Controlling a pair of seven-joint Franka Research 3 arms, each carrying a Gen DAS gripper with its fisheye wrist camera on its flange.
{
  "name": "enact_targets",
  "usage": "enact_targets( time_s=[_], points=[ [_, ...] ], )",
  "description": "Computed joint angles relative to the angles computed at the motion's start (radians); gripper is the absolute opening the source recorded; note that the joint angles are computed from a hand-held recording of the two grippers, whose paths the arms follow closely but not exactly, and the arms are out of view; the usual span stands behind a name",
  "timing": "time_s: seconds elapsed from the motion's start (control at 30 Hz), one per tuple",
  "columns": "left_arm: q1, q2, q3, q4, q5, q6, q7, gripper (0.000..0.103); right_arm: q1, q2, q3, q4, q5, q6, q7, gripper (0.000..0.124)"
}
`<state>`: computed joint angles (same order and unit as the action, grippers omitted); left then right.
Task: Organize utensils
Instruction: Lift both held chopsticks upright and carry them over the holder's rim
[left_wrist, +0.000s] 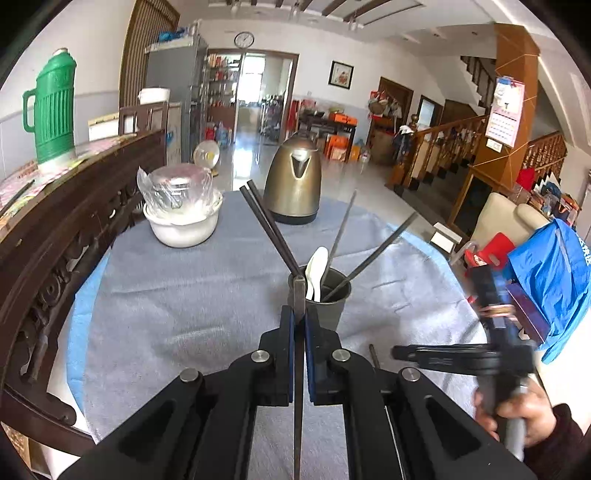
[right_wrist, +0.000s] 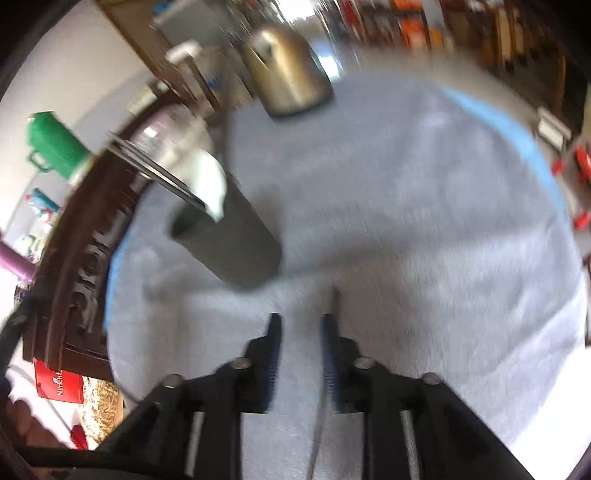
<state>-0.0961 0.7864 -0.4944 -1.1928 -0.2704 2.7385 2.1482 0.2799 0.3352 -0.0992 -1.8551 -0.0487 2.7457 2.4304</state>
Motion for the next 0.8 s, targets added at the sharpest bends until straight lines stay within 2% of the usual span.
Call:
enact_targets(
  time_s=[0.13, 0.23, 0.33, 0.37, 0.4, 0.47, 0.53, 0.6, 0.8],
  points=[
    [0.055, -0.047, -0.049, -0.105, -0.035, 0.087, 0.049, 0.006, -0.034, 0.087, 0.027, 0.081, 0.071, -0.084, -0.053, 0.035],
    [0.109, -0.062, -0.111, -0.171, -0.055, 0.173, 0.102, 0.006, -0.02, 0.151, 0.008, 0.162, 0.052, -0.162, -0.055, 0.035],
    [0.168, -0.052, -0.184, -0.197, -0.063, 0.21, 0.143, 0.006, 0.001, 0.219, -0.015, 0.255, 0.012, -0.24, -0.039, 0.035],
    [0.178, -0.048, -0.195, -0.2, -0.059, 0.217, 0.148, 0.006, 0.022, 0.227, -0.035, 0.265, -0.025, -0.236, -0.018, 0.032],
    [0.183, -0.046, -0.2, -0.202, -0.054, 0.223, 0.146, 0.006, 0.031, 0.241, -0.041, 0.29, -0.047, -0.259, -0.018, 0.018],
    [0.193, -0.036, -0.209, -0.195, -0.044, 0.224, 0.138, 0.006, 0.052, 0.262, -0.054, 0.331, -0.095, -0.309, -0.015, 0.008],
    [0.2, -0.03, -0.214, -0.191, -0.036, 0.226, 0.126, 0.006, 0.044, 0.252, -0.039, 0.316, -0.092, -0.287, -0.022, 0.007],
    [0.208, -0.022, -0.22, -0.179, -0.033, 0.223, 0.113, 0.006, 0.073, 0.218, -0.064, 0.272, -0.139, -0.255, 0.02, 0.007],
    [0.266, -0.007, -0.292, -0.186, -0.028, 0.283, 0.112, 0.006, 0.141, 0.067, -0.111, 0.11, -0.31, -0.095, 0.162, 0.007]
  ],
)
